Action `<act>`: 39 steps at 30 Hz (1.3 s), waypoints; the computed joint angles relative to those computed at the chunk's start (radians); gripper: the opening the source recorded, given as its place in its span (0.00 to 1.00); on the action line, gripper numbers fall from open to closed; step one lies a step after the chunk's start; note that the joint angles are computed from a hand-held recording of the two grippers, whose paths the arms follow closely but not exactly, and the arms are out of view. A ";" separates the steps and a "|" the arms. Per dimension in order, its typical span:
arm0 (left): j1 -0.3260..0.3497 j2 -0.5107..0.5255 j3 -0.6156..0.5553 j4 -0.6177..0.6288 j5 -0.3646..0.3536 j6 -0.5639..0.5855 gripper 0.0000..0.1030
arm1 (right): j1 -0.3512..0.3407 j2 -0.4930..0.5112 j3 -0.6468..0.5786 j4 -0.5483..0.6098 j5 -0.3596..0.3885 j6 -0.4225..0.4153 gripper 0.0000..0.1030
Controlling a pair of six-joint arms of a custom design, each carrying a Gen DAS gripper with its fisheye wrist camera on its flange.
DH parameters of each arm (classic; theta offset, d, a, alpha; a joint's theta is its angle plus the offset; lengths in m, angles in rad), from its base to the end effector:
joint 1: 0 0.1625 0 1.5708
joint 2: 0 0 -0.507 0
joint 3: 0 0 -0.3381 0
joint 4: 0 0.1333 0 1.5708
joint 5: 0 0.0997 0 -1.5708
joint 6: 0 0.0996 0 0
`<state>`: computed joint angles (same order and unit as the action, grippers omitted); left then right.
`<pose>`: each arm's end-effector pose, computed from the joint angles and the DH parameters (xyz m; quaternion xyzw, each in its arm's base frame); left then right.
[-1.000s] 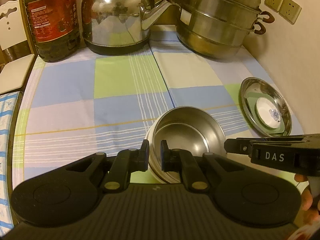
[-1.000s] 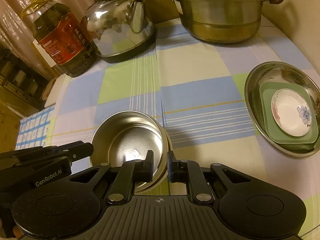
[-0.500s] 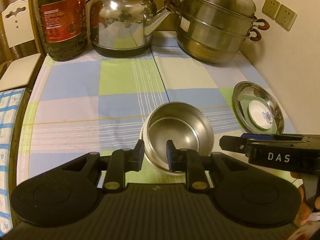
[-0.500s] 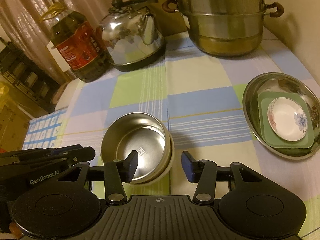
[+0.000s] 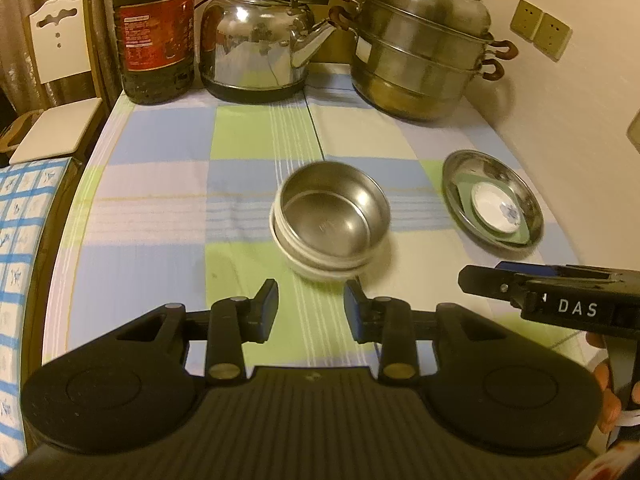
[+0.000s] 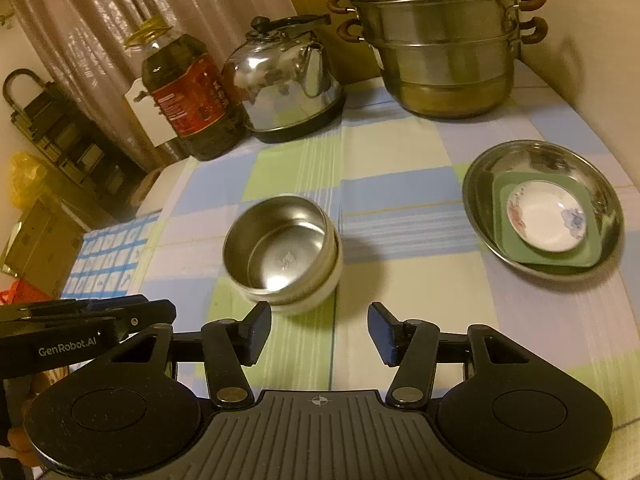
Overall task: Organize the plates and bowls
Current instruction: 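Pull both grippers back, then move them toward the nested bowl stack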
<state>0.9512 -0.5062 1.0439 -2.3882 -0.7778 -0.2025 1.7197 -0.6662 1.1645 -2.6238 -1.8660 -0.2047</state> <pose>-0.3267 -0.8097 0.1955 0.1364 0.9048 -0.2707 0.2992 0.2264 -0.8058 0.2857 0.1277 -0.9436 0.2668 0.1489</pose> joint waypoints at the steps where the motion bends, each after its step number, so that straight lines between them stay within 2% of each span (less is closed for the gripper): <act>1: -0.006 -0.009 0.024 -0.009 0.002 -0.009 0.31 | -0.001 -0.013 0.023 -0.011 0.002 -0.007 0.53; 11: -0.076 -0.069 0.232 -0.065 0.030 -0.107 0.31 | -0.025 -0.160 0.266 -0.098 0.027 -0.056 0.54; 19: -0.113 -0.071 0.307 -0.040 0.007 -0.200 0.31 | -0.060 -0.256 0.406 -0.117 -0.006 -0.071 0.55; 26: -0.141 -0.056 0.340 -0.025 -0.008 -0.258 0.31 | -0.086 -0.314 0.479 -0.127 -0.023 -0.098 0.55; 39: -0.184 -0.033 0.359 -0.019 0.023 -0.332 0.31 | -0.119 -0.374 0.536 -0.134 0.003 -0.135 0.55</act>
